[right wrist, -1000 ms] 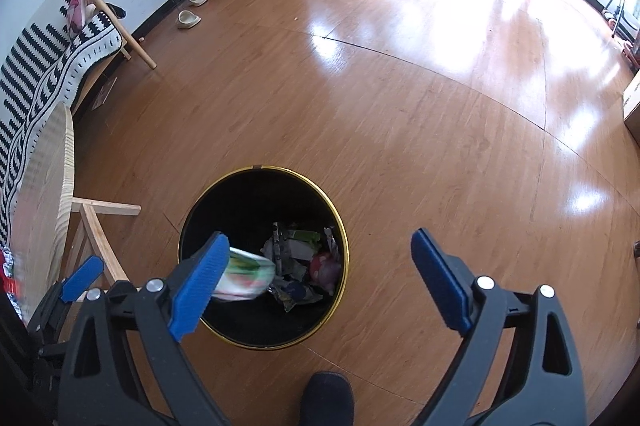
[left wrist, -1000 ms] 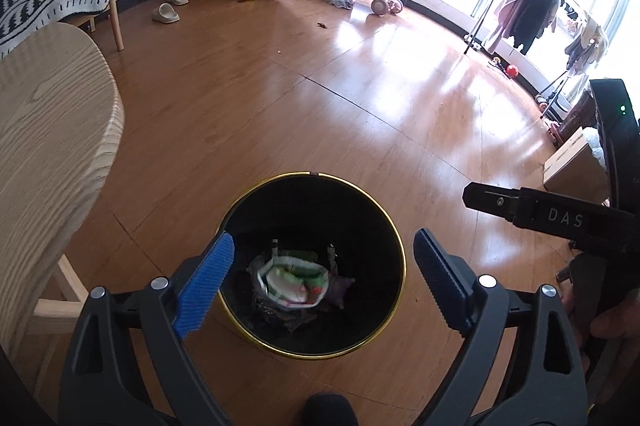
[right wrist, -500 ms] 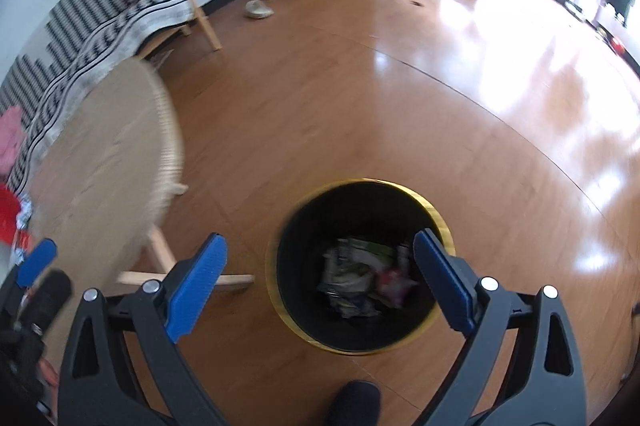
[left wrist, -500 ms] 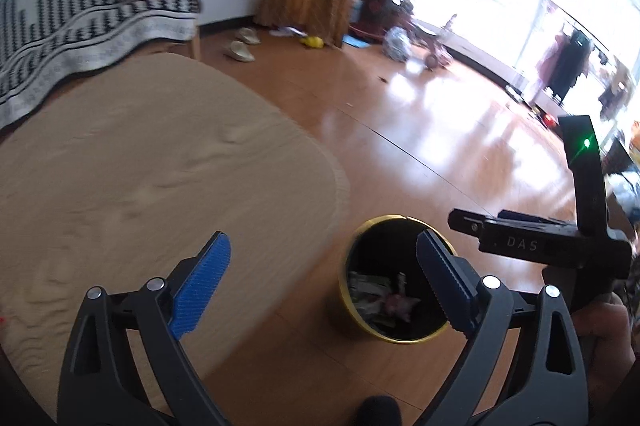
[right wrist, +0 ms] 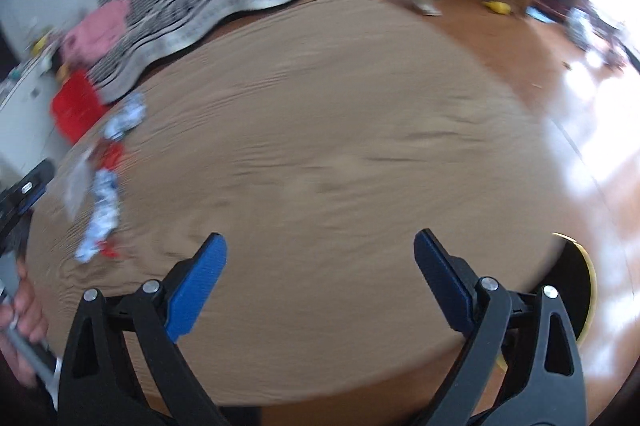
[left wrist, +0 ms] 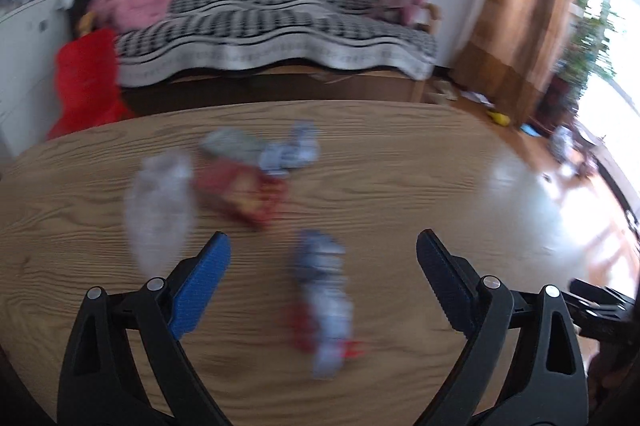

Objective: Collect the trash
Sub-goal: 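Move both open tools back to the table, then grasp clear plastic bag with left tool while right tool grasps crumpled foil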

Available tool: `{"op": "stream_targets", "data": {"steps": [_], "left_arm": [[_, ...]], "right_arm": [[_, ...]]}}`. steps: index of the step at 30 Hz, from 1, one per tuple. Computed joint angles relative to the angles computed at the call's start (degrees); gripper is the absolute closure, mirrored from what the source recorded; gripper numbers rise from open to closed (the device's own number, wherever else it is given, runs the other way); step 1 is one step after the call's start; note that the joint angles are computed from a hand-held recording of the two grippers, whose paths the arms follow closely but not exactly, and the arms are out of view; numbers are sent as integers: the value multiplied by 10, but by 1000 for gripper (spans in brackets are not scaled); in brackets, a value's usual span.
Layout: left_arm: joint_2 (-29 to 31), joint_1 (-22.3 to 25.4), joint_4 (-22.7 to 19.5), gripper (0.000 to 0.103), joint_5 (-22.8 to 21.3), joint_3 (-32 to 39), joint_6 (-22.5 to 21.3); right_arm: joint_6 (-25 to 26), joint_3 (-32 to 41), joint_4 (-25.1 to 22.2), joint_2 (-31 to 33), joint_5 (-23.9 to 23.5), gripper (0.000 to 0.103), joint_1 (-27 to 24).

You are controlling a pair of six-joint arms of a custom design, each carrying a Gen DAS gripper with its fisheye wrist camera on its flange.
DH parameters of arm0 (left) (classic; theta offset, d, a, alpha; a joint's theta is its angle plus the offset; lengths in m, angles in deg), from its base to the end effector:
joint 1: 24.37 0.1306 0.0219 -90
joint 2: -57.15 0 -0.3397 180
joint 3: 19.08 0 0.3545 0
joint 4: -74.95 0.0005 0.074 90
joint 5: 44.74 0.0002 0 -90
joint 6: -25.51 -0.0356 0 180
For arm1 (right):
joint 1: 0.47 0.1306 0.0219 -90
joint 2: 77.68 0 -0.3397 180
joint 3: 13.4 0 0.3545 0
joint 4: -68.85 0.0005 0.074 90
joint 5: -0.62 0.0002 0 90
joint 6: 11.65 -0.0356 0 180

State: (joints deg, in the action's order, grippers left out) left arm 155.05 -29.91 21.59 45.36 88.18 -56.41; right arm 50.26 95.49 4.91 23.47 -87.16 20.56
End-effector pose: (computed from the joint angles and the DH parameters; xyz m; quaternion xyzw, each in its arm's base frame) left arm 0.4947 -0.0485 0.4485 -0.0201 0.9203 -0.0471 0.3879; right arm 0.4670 0.1775 0.4205 0.0645 0.9545 0.1039 0.2721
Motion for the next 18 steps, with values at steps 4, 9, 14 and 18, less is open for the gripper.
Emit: {"op": "stream_targets", "data": {"steps": [4, 9, 14, 18], "left_arm": [[31, 77, -18, 12, 0, 17, 6], [78, 114, -29, 12, -5, 41, 4], [109, 132, -37, 18, 12, 58, 10], [135, 129, -50, 38, 22, 85, -7]], "right_arm": [[10, 97, -11, 79, -16, 12, 57], [20, 216, -31, 169, -41, 12, 110], [19, 328, -66, 246, -55, 15, 133], [22, 361, -81, 270, -58, 23, 139]]}}
